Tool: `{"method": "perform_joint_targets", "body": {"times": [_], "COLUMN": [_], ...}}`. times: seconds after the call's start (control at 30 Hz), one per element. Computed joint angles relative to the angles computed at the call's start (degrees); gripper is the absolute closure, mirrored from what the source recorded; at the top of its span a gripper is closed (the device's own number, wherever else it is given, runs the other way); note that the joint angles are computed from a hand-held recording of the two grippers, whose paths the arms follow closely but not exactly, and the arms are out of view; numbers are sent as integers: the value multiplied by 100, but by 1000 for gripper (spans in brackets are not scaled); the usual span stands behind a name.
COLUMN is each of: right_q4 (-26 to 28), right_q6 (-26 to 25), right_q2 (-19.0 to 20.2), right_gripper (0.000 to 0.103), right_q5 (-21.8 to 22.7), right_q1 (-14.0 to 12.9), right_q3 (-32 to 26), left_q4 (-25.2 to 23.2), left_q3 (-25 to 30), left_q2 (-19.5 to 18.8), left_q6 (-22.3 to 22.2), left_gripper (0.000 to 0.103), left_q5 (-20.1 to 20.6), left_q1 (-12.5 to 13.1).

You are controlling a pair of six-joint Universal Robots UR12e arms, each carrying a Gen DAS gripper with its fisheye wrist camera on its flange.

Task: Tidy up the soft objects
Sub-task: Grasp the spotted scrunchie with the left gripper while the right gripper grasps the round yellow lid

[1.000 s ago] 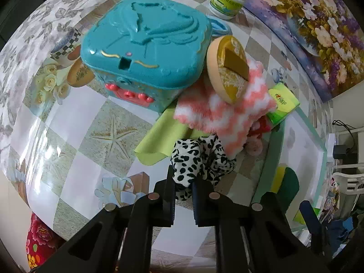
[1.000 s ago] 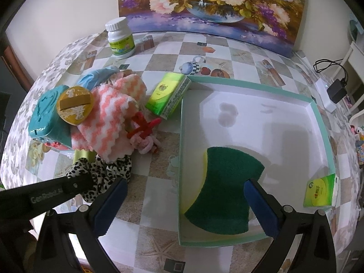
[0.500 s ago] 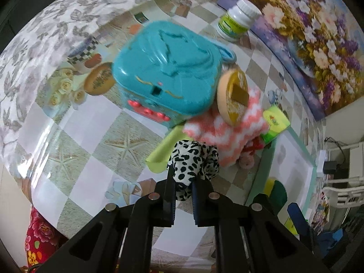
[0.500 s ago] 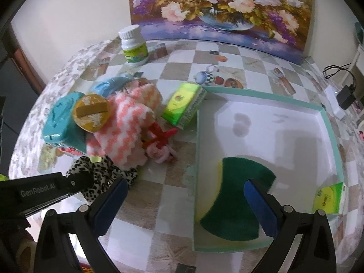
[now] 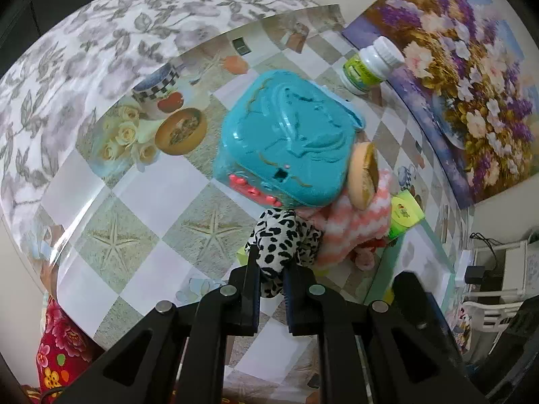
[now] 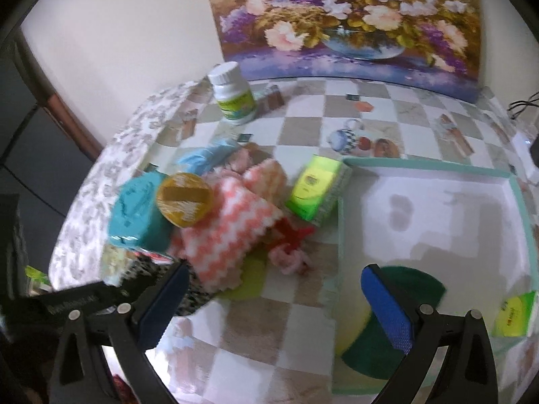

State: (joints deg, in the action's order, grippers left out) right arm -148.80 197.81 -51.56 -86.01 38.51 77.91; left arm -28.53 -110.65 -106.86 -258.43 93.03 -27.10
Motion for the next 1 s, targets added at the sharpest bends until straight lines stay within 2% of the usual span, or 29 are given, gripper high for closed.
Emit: {"method": "perform_joint_targets", "body": {"times": [0.13,0.3,0.63,0.7,0.83,0.93,1.0], "right_q4": [-160,-269,-24,41,155,62,6], "right_q6": [-116,23,-15,-59,-24,125,223], "right_q2": [98,286,646,699,787,804,810], "right_gripper": [6,12,22,26,28,33,44], "right_q5": [263,852,1258,1274,1340,1528,1627], "right_q1": [1,-47,-49,-41,-42,-83,-107], "right_q3": [-148,-381,-881,-961,-1076,-1055,-1035], "left_q4": [187,330,533,534,426,392,388], "left_q3": [-115,-276,-495,-521,-451,-441,-444], "left_q2": [0,75,198,221,192,196,200], "left_q6": [-274,-606,-943,-942,-972,-992,-987], "left_gripper": [91,91,91,91,91,91,91], "left_q5": [-183,-224,-359,-377,-316,-308,-322], "left_q1": [61,117,187,196,183,180,182]}}
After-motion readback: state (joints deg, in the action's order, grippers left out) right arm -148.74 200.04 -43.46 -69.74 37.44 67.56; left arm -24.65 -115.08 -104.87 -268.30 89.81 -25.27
